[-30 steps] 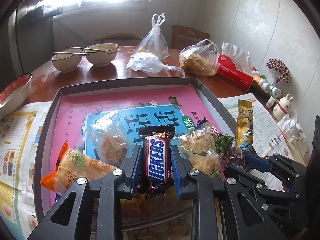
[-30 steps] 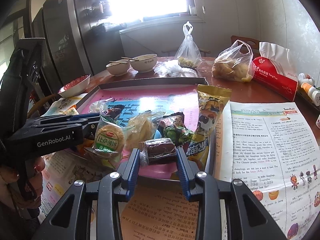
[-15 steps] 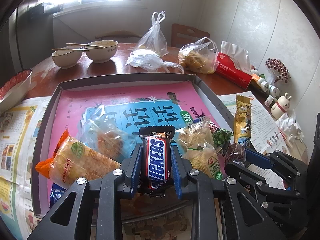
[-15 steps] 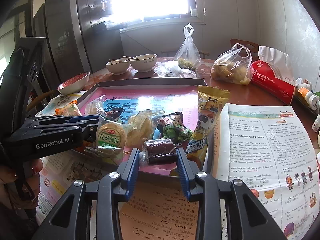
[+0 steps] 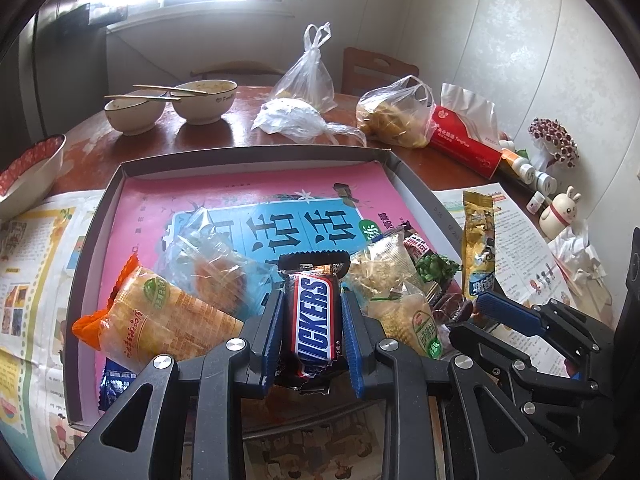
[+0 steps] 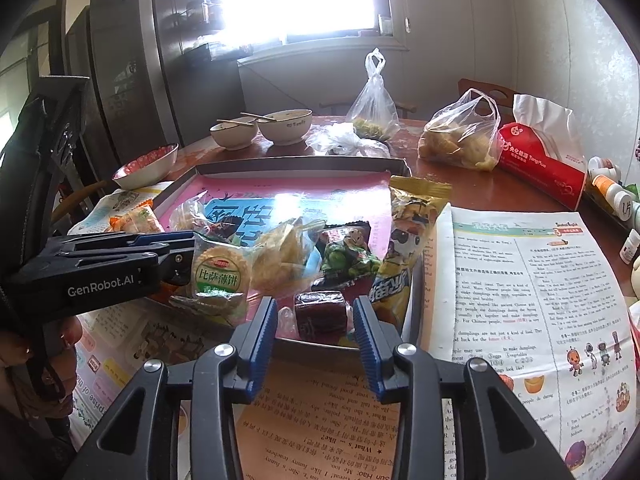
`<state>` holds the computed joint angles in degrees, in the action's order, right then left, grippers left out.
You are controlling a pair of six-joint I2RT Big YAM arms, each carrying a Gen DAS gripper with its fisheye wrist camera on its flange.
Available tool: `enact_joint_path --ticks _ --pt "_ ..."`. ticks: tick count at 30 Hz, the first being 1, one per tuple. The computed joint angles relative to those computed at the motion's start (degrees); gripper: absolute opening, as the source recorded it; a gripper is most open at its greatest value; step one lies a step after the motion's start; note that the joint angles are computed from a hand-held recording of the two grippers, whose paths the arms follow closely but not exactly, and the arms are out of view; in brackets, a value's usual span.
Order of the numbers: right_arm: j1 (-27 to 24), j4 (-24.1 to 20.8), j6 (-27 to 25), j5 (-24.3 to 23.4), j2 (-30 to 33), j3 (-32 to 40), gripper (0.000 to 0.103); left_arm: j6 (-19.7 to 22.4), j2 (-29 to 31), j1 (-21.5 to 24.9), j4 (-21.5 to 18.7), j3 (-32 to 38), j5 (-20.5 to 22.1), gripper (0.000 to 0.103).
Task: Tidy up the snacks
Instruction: 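Lower the Snickers bar into the tray while the right tool lowers the chocolate beside it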
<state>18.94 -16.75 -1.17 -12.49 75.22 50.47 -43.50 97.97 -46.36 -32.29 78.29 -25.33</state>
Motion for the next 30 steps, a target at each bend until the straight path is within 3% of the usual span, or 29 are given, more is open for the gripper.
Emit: enact_joint_path --ticks 30 --pt "-0.1 -0.4 0.0 0.2 -0.3 0.0 0.045 0.0 -0.4 -0.4 -0.6 0.1 -0.3 0.029"
